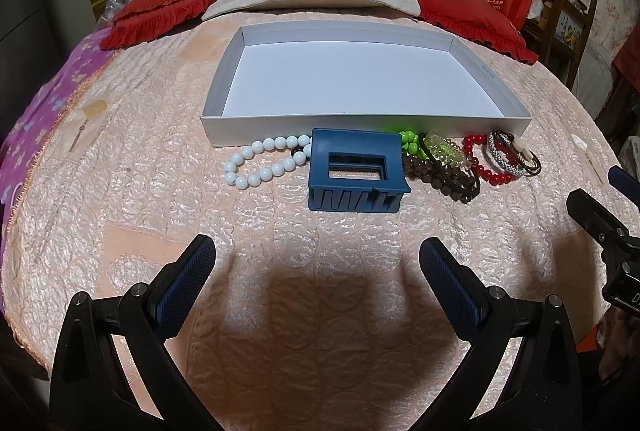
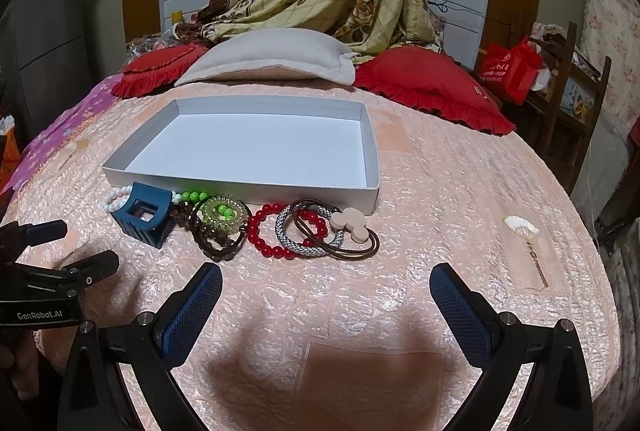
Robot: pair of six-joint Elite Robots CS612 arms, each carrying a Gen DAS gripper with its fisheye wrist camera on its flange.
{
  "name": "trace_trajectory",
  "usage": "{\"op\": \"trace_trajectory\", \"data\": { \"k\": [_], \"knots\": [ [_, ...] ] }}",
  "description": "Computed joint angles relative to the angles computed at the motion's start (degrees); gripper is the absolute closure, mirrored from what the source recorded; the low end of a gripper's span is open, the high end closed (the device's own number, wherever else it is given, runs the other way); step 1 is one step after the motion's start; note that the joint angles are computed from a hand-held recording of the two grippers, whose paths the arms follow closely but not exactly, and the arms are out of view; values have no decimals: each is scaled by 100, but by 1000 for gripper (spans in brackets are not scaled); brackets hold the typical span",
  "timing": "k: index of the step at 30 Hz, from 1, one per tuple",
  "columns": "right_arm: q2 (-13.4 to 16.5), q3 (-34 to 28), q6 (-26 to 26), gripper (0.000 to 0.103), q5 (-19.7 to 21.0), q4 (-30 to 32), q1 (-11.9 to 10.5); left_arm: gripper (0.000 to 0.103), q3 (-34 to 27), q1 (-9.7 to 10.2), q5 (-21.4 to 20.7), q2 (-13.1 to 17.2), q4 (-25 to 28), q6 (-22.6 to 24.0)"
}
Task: Organize jewelry
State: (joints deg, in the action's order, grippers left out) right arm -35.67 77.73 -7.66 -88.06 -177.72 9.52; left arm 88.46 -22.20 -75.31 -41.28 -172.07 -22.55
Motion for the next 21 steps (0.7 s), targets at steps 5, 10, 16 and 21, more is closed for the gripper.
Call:
{"op": "trace_trajectory", "data": {
  "k": [5,10,16,21],
  "knots": [
    [1,3,212,0,147,-4,-71,1,17,16,-37,4,-75,-47],
    [-27,-4,454,0,444,263,-192,1,43,51,-131,-8,-134,-100],
    [47,-202,377,1,719,835,-305,1,-61,148,-524,31,-4,-144],
    [137,-400,29,11,585,1174,-282,2,-163,196,-694,69,80,-282]
  ]
}}
